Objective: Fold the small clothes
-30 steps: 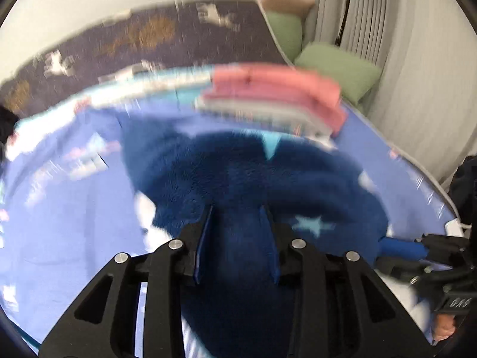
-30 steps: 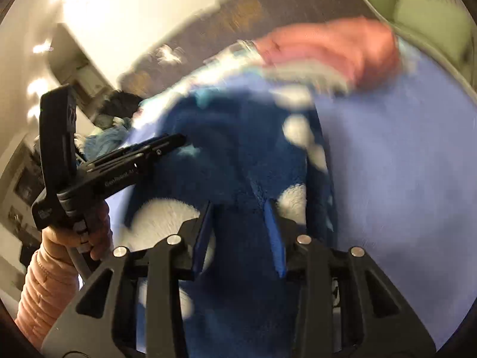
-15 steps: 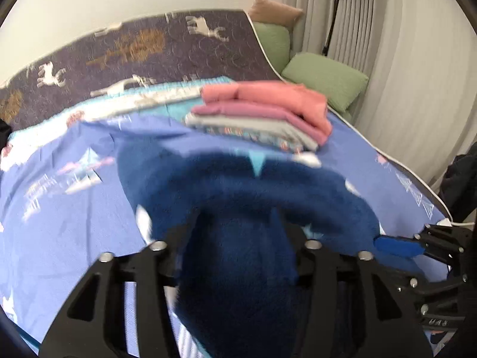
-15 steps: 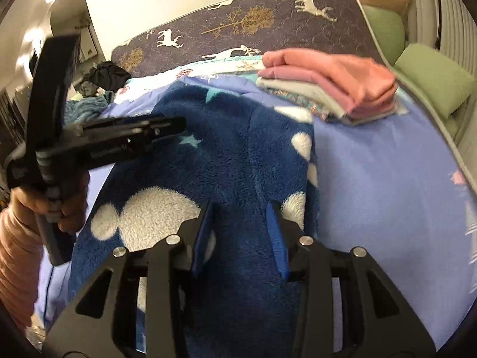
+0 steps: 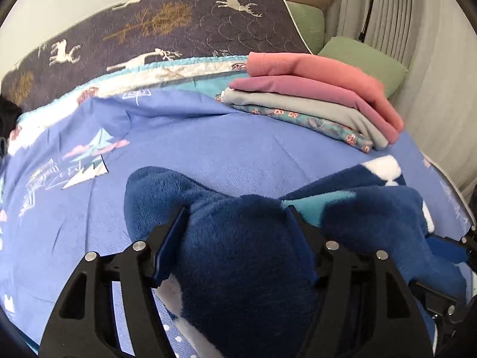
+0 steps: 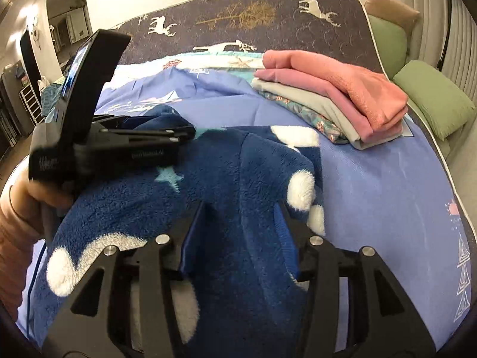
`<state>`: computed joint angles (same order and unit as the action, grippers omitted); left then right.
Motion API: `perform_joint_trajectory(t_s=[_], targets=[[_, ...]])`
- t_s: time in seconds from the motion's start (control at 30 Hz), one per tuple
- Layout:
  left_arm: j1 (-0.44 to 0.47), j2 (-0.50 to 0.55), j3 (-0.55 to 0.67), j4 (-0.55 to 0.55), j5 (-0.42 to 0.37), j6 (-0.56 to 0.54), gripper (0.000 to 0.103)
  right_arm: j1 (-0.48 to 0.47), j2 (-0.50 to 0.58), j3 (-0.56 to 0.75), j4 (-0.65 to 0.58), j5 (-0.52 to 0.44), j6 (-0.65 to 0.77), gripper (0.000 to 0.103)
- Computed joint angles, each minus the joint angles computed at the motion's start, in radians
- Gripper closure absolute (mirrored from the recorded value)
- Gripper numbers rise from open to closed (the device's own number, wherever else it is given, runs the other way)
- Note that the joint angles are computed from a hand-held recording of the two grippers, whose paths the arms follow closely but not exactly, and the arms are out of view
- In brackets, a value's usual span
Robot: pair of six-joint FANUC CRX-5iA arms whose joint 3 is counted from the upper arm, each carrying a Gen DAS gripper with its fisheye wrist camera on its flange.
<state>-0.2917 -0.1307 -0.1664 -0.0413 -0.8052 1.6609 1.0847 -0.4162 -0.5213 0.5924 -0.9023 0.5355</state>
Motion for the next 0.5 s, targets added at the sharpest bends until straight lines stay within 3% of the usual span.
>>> perform_joint_trajectory(t_s=[0.1, 0.3, 0.5], targets=[[-0.019, 0.007, 0.017, -0.041, -0.015, 0.011, 0.035, 0.006, 0.000, -0.010, 0.021, -0.001, -0.013, 0.055], [-0.011, -0.015, -0.010, -0.016, 0.017, 0.015, 0.035, 0.009, -0.011, -0.019, 0.029, 0.001, -0.020, 0.054], [-0.029, -0.047, 0.020, -0.052, -0.038, 0.071, 0.035, 0.015, -0.041, -0.029, 0.026, 0.009, -0.016, 0.054]])
